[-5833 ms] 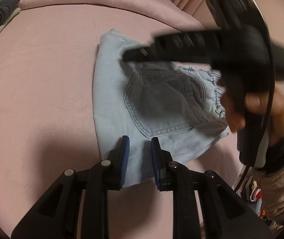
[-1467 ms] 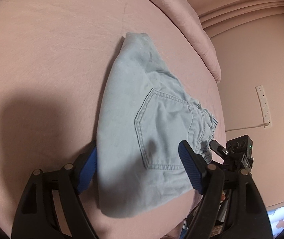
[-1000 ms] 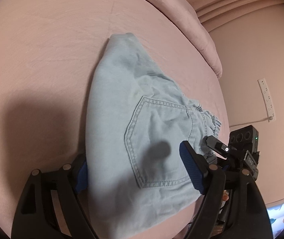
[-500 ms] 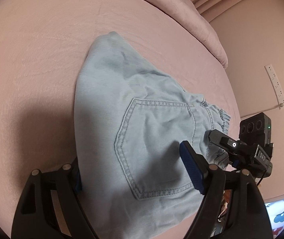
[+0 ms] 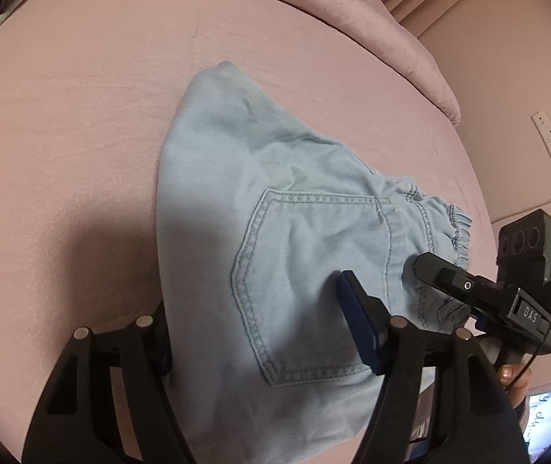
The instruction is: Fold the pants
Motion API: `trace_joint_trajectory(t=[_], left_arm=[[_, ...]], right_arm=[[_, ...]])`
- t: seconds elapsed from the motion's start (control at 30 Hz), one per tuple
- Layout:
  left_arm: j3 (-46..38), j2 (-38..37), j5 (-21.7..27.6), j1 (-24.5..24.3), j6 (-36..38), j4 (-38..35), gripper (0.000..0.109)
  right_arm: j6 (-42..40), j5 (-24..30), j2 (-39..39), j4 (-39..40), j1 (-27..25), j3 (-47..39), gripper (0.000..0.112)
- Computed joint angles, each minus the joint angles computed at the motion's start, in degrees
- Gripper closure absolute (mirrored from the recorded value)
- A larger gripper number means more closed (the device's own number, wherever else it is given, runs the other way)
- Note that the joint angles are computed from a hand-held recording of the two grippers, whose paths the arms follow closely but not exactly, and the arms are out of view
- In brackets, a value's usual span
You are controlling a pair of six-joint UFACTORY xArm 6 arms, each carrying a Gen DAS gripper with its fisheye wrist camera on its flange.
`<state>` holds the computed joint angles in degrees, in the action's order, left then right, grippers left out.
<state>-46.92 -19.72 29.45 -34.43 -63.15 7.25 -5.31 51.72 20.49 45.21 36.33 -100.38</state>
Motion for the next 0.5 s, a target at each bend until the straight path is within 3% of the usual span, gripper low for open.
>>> trace_joint_trajectory(t=[0.2, 0.5], left_arm=[[-1.56, 1.01, 1.98, -0.31, -0.51, 1.93, 0.041], [-2.89, 1.38, 4.13, -0.88, -1.76, 5.97, 0.058]], right_arm=[[2.11, -0.42, 0.29, -2.86, 0.71, -0.91, 0.033], [2.14, -1.79, -0.76, -8.30, 2.09, -1.29, 0.037]])
